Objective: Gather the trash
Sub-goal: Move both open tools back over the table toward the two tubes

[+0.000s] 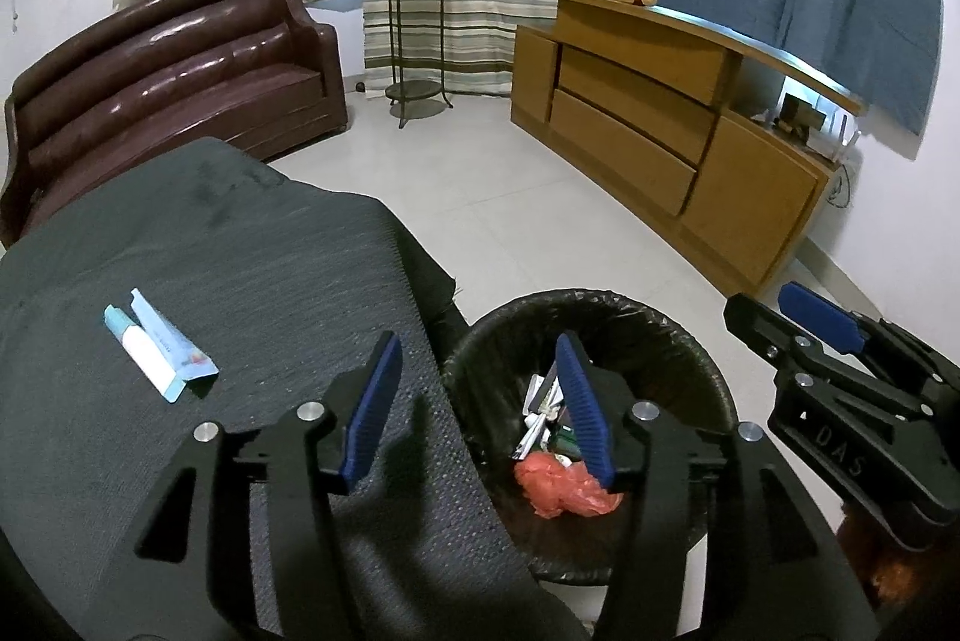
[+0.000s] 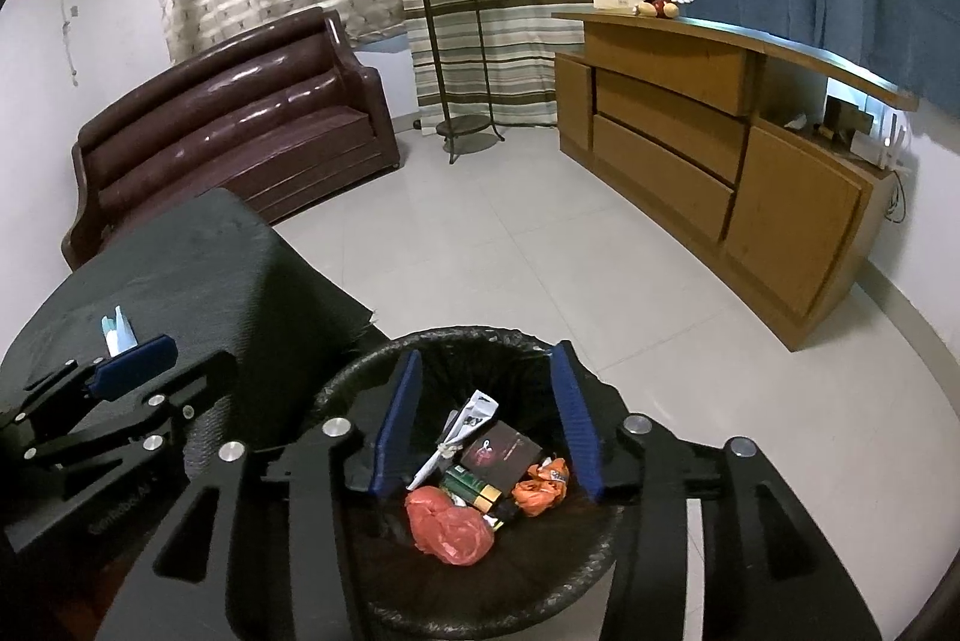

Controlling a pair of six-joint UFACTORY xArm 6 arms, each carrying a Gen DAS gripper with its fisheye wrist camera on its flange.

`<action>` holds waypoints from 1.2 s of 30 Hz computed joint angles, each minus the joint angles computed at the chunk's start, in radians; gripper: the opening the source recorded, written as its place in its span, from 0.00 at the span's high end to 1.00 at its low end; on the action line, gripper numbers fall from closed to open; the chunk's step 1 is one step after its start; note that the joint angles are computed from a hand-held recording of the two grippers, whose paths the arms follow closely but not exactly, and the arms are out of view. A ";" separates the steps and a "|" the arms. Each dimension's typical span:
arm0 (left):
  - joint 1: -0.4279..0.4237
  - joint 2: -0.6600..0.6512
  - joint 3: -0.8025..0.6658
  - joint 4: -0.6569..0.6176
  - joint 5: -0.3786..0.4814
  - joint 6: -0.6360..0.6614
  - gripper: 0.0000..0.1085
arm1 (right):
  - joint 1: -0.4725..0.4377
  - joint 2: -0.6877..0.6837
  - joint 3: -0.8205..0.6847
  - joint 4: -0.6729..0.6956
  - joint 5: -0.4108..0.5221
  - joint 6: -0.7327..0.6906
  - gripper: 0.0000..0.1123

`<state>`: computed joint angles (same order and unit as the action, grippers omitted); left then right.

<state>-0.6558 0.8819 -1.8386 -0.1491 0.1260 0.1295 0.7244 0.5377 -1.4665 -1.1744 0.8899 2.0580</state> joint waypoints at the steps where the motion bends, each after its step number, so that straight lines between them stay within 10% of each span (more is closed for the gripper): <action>1: 0.001 -0.003 0.004 0.001 0.000 -0.003 0.51 | 0.000 0.000 0.000 0.000 -0.001 -0.001 0.54; 36: 0.232 -0.114 0.160 0.433 0.040 -0.502 0.48 | -0.007 0.284 -0.424 0.099 -0.158 -0.302 0.52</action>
